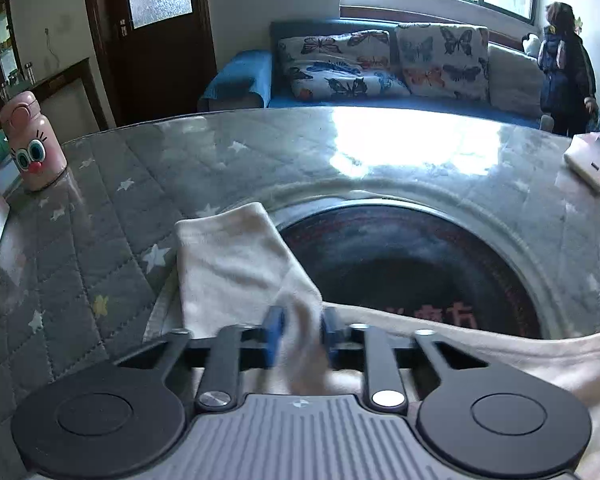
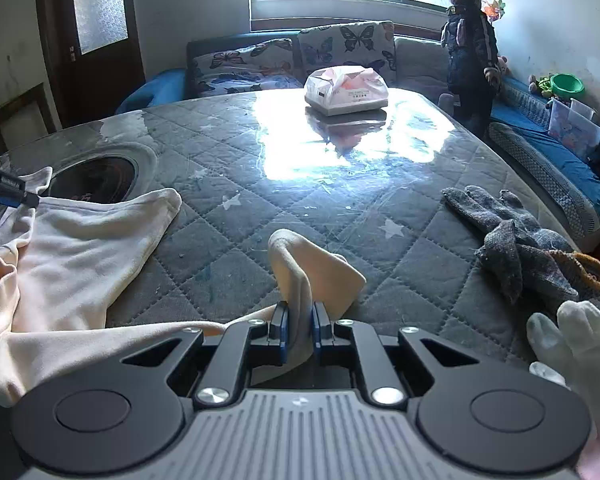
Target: Fold clothes
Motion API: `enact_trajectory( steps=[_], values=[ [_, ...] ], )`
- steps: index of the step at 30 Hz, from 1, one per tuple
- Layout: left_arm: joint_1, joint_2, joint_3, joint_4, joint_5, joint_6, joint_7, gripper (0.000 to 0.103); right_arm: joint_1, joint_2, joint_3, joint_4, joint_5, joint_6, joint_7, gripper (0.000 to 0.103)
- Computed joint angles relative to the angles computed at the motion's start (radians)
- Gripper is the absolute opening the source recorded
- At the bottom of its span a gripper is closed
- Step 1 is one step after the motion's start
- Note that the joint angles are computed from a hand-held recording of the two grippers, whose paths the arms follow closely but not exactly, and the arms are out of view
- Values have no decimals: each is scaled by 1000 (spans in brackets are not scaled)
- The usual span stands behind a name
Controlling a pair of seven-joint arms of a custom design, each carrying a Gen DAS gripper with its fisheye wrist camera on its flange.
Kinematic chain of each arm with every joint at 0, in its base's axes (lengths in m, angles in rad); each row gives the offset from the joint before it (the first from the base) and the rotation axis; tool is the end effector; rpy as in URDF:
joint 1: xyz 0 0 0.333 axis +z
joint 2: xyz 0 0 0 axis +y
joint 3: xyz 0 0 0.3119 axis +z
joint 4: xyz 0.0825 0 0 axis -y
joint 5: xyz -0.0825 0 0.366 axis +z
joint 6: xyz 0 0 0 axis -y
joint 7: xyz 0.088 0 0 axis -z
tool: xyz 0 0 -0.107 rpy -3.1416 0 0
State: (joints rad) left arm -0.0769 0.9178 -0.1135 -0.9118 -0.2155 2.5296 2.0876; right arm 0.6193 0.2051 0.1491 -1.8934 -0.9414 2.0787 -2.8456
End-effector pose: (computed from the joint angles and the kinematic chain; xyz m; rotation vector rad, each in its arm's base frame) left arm 0.8015 -0.1077 0.4196 -1.3263 2.2308 -0.8331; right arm 0.4616 0.3830 0.4179 -1.1996 2.3071 -0.9299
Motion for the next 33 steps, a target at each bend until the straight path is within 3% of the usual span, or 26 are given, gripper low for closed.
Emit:
enact_trajectory(
  steps=[3,7,13,17,21,25,31,33],
  values=[
    [37,-42,-38,-62,-41,22,54,6,0,2,-1,2,-2,-2,-3,10],
    [96,-126,-82,-176,-134,71,130,3,2,8,-2,11,-3,-13,-10,10],
    [233,-289,-164,-377,-371,148,288,2,9,10,-1,18,-5,-33,-21,10],
    [320,-401,-179,-504,-548,177,405,2,16,2,3,14,-12,-52,-22,10],
    [366,-482,-140,-594,-663,173,474,2,29,-4,10,18,-27,-94,-24,7],
    [382,-529,-68,-657,-682,115,484,2,53,1,22,43,-35,-174,-46,7],
    [334,-517,58,-692,-461,85,334,4,44,-23,34,17,49,-166,-90,10],
    [340,-506,72,-674,-414,46,286,12,45,-40,38,6,62,-175,-89,18]
  ],
)
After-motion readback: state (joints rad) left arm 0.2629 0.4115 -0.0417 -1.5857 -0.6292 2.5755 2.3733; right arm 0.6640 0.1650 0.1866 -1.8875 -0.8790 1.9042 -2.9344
